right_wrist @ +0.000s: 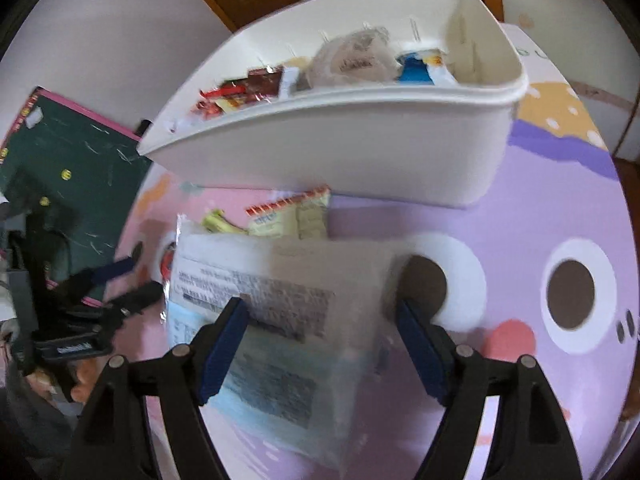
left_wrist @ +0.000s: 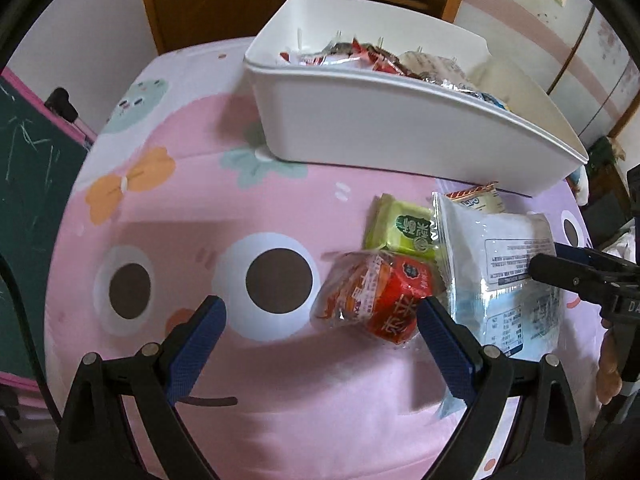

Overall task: Organize snacks
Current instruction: 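Grasp the red sausage snack with the left tool while the right tool grasps the large clear bag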

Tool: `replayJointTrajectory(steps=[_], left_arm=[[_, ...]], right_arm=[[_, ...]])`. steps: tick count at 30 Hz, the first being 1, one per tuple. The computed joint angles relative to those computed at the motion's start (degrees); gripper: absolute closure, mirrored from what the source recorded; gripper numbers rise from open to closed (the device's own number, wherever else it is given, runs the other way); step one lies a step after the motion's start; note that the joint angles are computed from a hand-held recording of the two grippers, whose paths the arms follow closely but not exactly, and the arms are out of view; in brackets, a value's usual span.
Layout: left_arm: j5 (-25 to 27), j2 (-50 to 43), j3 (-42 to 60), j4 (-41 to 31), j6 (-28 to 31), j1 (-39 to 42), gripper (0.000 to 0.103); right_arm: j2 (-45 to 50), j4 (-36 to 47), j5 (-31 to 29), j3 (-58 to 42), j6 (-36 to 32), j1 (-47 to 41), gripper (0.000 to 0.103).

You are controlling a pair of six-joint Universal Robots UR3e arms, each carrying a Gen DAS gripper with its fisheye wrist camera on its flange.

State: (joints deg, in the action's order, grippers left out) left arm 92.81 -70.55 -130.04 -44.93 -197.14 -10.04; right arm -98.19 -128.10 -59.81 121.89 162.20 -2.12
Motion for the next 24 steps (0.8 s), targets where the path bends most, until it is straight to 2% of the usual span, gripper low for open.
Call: replayJointTrajectory(steps=[2, 4, 6, 7, 9, 14, 19, 24], left_arm=[[0.27, -0.72, 0.38, 0.20, -0.22, -0.32, 0.007], [0.75, -1.22, 0.64, 0.36, -0.36, -0.90, 0.007], [1.99, -1.49, 0.98, 0.20, -0.77, -1.45, 0.007], [2.38, -1.37, 1.17, -0.18, -1.00, -1.53, 0.007], [1.50, -0.53, 0.94, -0.76, -0.73, -0.58, 0.007], [0.11, 0.58, 1.37, -1.85, -0.31, -0.22, 0.007], [2.59, -3.77, 4.14, -0.60, -0.44, -3.43, 0.007], [2.94, -9.46, 7.73, -1.18, 0.22, -5.72, 0.007]], right_arm=[[0.96, -1.68, 1.20, 0.24, -0.80, 0.76, 0.025], [1.78, -2.93, 0.85, 0.03, -1.36, 2.38, 0.033], [0.52, -1.47, 2.89, 0.50, -3.16, 1.86, 0.064], [-0.25, -1.89, 2.82, 0.79, -2.75, 2.00, 0.071], [-2.15, -1.15, 1.88, 0.76, -1.88, 2.17, 0.095], [-15.40, 1.17, -5.74, 3.88, 1.95, 2.75, 0.098], [-34.68, 13.93, -4.92, 7.76, -0.10, -6.10, 0.098], [-40.93, 22.19, -6.03, 8.29, -2.27, -11.09, 0.099]])
